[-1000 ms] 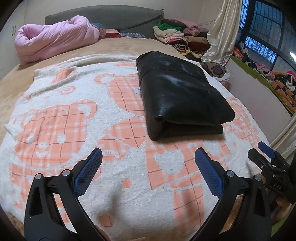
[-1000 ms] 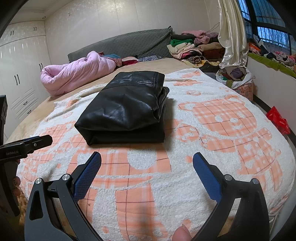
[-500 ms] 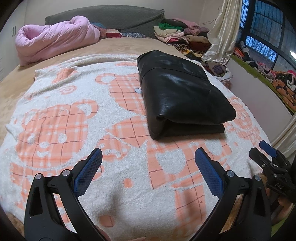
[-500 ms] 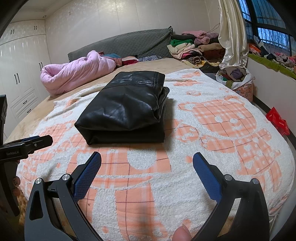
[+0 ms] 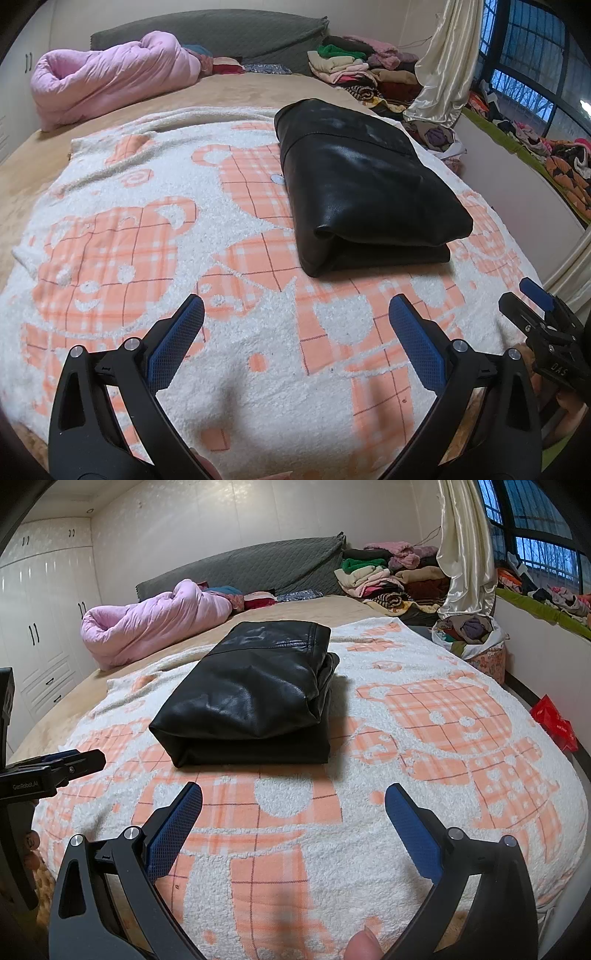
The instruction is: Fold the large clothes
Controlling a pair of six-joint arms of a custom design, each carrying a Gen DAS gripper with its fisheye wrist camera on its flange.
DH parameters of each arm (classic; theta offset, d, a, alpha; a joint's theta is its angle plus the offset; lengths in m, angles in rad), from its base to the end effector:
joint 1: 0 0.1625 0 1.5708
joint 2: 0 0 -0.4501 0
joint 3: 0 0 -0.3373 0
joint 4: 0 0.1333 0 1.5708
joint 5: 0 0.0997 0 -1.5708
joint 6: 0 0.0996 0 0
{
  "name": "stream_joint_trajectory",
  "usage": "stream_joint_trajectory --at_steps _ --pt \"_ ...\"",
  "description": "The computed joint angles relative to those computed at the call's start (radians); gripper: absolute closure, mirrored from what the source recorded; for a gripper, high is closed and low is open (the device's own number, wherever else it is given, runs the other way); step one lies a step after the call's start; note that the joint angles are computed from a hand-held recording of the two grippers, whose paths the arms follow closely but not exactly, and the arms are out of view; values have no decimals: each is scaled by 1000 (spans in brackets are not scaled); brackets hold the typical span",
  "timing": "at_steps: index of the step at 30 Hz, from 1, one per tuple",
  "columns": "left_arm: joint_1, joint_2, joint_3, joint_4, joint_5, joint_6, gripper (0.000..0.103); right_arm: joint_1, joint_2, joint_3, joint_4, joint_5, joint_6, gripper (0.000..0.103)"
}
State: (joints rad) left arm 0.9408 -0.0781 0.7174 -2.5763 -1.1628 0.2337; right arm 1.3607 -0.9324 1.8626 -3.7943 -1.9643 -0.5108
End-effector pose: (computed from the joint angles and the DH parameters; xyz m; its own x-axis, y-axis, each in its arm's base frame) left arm -0.3583 -0.7848 -0.0533 -0.6756 0.5891 -0.4433 0.7263 0.6353 -0.2625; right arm -0.0291 -0.5926 0.3242 -0.7488 0.3517 0.5618 -0.3541 0.5042 -0.7876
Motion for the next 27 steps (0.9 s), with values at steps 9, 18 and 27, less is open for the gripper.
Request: stream_joint_trajectory --at_steps 9,18,27 --pt "-1 -1 8 -4 14 1 9 2 -4 2 0 -6 -10 4" --pt "12 -10 1 40 -15 -22 9 8 -8 3 -8 -33 -16 4" --pt "66 5 -149 186 -51 -124 9 -42 -121 121 -153 -53 48 4"
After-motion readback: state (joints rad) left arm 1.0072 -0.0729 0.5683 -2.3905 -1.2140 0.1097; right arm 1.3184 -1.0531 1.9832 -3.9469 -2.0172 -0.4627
